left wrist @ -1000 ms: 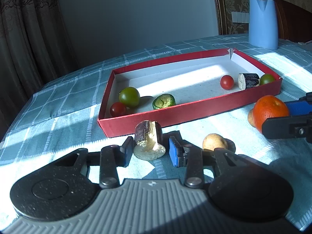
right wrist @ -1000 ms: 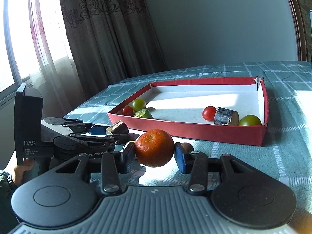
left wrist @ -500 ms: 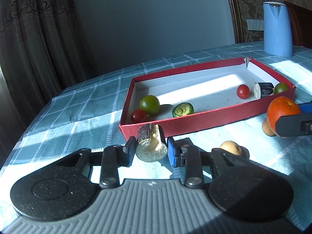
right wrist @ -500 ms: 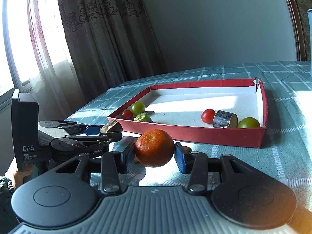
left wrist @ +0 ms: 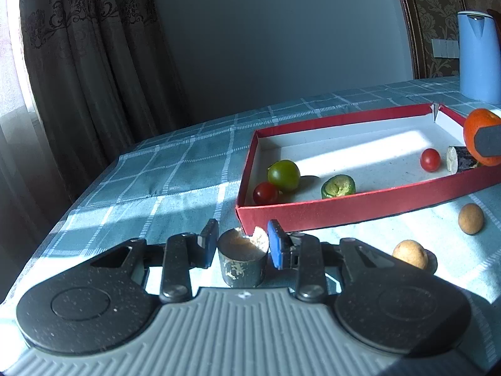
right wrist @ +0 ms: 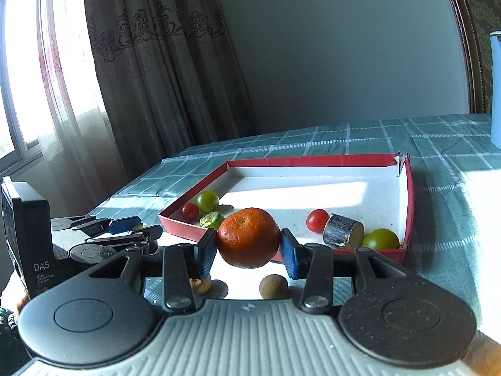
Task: Organize fruits
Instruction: 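Close right gripper on the orange and lift it, then lower the orange into the red box and open right gripper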
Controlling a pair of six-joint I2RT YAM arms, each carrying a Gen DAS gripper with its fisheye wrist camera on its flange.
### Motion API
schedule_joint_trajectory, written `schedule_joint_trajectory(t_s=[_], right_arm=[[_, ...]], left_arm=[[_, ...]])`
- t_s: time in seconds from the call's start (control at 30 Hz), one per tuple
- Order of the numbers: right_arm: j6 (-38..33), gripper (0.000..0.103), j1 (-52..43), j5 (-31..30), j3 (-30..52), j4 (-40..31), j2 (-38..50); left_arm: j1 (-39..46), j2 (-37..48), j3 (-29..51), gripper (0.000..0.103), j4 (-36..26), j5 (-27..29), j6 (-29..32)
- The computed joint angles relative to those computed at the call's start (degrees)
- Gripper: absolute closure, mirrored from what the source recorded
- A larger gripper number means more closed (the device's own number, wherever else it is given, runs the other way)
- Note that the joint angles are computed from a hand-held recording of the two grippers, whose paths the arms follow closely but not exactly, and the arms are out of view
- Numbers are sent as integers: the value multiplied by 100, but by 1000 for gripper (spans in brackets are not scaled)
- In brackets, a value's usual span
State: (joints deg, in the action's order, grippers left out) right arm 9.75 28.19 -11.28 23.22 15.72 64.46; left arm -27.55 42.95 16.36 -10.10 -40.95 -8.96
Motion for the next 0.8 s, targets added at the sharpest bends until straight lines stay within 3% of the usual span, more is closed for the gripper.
schedule_joint_trajectory(t_s=[0.23,0.5,0.73,0.8], right_arm=[[10,60,-358,304,812,287,1203],[-20,60,-538,732,1953,53,2726],[-64,59,-521,959,2284,-192,3169],[-10,50,-598,771,2222,-161,3103]], left_arm=[[-3,32,10,72,-38,-9,-32],[67,98,41,72,-23,59,-21],[18,187,88,72,-60,-19,-105],[5,183,82,72,-58,-65,-130]])
